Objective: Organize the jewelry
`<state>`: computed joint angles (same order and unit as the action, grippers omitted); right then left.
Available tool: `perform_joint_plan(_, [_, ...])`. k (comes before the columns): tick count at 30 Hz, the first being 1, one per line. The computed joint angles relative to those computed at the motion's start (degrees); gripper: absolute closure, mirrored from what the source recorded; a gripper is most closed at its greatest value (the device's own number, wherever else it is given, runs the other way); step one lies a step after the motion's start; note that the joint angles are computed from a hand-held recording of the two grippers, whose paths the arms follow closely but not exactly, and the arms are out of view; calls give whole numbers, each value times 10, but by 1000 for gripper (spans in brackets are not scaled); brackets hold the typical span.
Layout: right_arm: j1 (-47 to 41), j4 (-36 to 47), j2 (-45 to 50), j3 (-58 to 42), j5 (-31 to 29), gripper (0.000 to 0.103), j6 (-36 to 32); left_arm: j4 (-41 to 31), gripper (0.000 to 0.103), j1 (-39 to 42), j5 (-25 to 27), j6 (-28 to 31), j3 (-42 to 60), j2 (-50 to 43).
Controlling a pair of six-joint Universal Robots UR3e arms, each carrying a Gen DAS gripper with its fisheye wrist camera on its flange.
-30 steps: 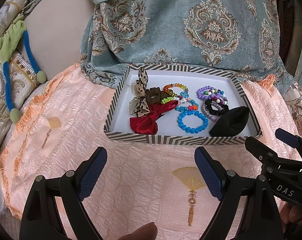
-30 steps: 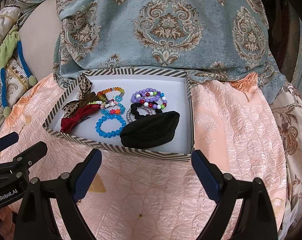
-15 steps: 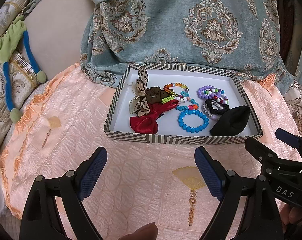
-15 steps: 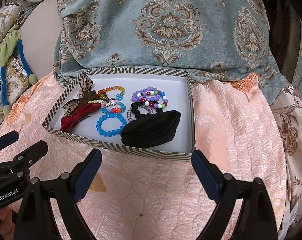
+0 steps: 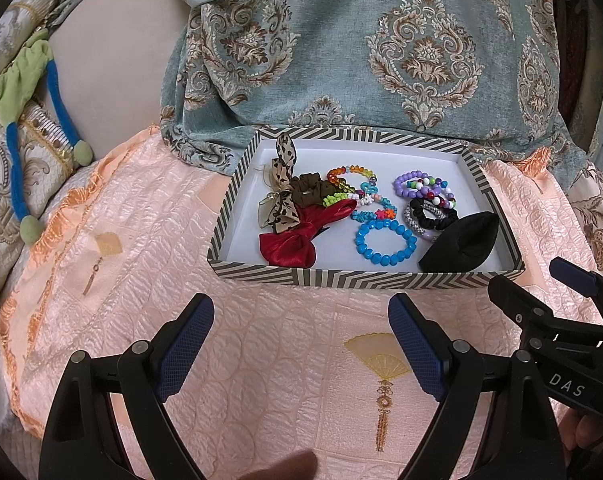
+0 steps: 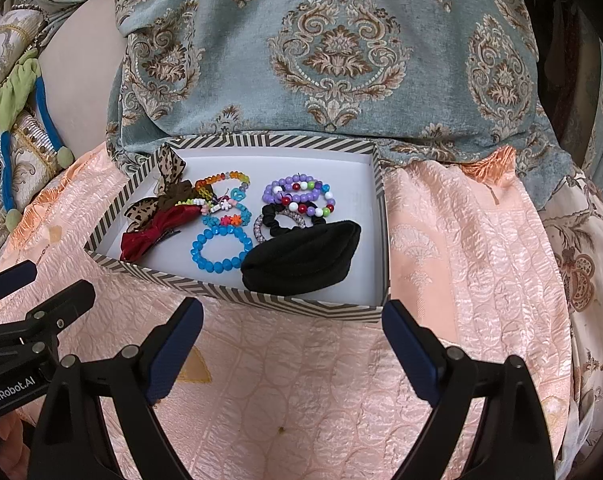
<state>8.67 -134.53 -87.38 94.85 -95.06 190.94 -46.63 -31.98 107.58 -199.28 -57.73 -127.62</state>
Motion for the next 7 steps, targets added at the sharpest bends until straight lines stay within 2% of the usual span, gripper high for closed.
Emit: perform_joint_plan(7, [0, 0, 1, -1, 0, 10, 0, 33, 28, -4, 11, -3, -29, 11])
